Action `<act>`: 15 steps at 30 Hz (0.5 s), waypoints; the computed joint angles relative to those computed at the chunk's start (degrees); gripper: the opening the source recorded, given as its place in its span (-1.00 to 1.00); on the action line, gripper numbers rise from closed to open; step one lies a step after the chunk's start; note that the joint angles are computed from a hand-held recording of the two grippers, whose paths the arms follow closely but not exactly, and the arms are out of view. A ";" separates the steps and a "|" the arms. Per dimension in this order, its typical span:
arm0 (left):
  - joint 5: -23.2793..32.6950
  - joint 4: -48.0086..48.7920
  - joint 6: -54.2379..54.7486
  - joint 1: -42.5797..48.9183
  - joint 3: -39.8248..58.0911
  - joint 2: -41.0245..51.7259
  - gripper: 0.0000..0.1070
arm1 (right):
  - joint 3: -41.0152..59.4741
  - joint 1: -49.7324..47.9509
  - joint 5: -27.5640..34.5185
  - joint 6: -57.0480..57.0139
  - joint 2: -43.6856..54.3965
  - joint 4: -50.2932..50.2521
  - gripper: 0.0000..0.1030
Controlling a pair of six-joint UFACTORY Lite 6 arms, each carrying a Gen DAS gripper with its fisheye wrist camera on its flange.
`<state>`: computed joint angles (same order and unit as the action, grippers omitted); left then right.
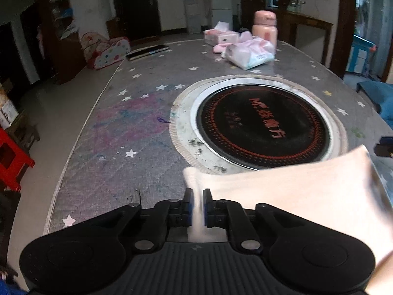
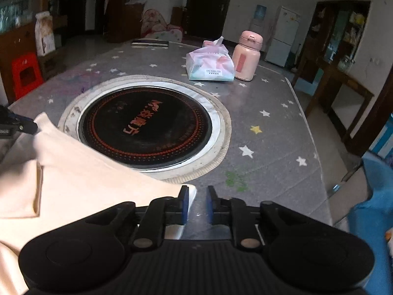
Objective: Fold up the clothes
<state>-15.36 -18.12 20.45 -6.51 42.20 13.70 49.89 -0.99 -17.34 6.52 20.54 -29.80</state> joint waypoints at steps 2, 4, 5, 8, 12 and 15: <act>-0.75 4.95 -3.17 -0.46 -3.67 -3.22 -0.50 | -2.49 -1.34 -0.65 4.71 -2.34 -6.43 -0.58; -0.76 6.93 -4.00 -1.86 -7.07 -6.21 -0.36 | -6.52 -2.67 -1.47 8.05 -5.55 -11.97 -0.41; -0.89 8.16 -4.95 -2.90 -8.81 -7.78 -0.36 | -8.86 -3.21 -1.80 8.33 -7.36 -13.45 -0.41; -1.00 14.70 -10.93 -6.22 -13.40 -12.23 -0.23 | -15.00 -4.26 -2.49 11.51 -12.74 -18.78 -0.41; -2.72 6.15 -3.78 -12.86 -15.47 -12.67 -0.04 | -24.03 -6.85 -4.24 19.60 -21.81 -29.45 -0.31; -4.87 -4.71 4.75 -16.40 -14.30 -8.94 -0.05 | -29.71 -8.30 -5.04 22.38 -27.88 -33.85 -0.27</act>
